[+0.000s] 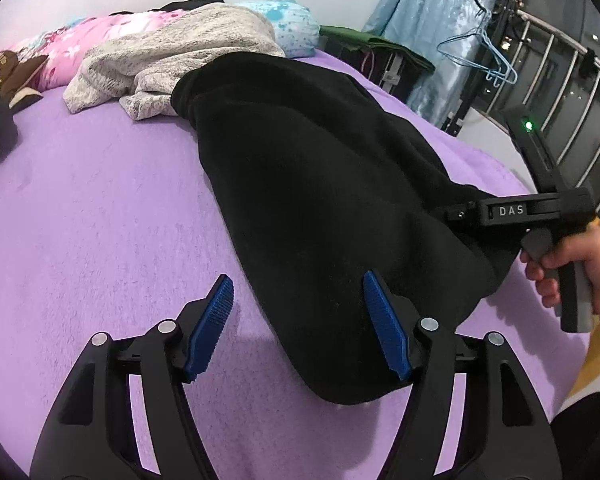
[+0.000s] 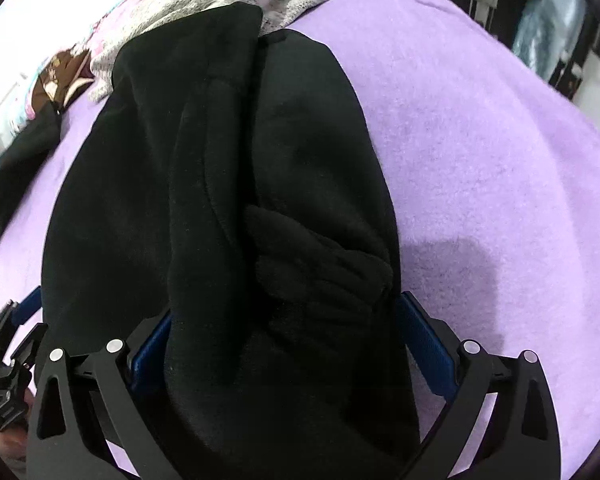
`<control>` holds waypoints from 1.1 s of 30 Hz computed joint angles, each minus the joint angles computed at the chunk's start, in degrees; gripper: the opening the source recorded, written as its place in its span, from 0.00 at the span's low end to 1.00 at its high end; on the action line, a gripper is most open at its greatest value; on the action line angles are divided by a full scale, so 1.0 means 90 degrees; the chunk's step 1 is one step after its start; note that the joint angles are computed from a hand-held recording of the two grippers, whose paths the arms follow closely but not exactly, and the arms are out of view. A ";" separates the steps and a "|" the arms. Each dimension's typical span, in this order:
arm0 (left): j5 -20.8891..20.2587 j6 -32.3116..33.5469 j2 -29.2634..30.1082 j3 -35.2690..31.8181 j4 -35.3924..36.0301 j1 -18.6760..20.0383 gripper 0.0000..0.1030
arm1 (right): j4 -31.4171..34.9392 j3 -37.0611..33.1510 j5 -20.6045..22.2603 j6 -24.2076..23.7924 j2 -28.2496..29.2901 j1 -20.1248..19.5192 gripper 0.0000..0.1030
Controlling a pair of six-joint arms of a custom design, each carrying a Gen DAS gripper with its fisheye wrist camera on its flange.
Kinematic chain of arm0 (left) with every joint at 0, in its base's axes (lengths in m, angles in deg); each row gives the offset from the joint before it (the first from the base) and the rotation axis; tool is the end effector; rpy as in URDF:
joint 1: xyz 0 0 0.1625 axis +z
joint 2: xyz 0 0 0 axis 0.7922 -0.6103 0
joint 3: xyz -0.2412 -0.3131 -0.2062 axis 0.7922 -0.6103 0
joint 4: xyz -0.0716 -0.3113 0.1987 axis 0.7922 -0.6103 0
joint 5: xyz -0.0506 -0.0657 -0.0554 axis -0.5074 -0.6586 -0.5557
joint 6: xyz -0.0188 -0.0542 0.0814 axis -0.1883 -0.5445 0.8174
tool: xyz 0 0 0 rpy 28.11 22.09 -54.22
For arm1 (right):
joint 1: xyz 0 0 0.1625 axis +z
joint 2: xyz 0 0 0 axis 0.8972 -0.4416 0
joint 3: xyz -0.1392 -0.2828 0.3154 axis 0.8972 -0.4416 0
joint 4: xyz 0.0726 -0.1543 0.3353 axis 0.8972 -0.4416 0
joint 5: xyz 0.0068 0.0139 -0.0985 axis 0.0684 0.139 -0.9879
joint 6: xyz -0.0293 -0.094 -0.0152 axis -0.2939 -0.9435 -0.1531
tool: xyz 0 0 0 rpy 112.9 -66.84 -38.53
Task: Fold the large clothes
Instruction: 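Move both open tools to the sides of the folded jacket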
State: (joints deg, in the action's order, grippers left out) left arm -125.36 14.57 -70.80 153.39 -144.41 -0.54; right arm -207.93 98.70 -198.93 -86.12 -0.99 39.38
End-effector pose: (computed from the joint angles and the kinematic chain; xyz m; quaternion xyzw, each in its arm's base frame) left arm -0.2612 -0.6605 0.1895 0.1239 0.8953 -0.3555 0.2381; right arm 0.2539 -0.7034 0.2659 0.2450 -0.9349 0.0834 0.2430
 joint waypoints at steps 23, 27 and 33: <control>-0.1376 -0.0988 -0.0747 -0.0212 0.0273 0.0432 0.78 | 0.0578 -0.1010 0.0067 -0.0212 0.0086 0.0702 0.94; -0.1168 -0.0872 -0.0744 -0.0493 0.0740 0.0542 0.79 | 0.0822 -0.1106 0.0033 -0.0056 0.0088 0.0558 0.94; -0.1196 -0.0858 -0.0617 -0.0840 0.0826 0.0705 0.85 | 0.1046 -0.1388 0.0083 -0.0211 0.0161 0.0395 0.94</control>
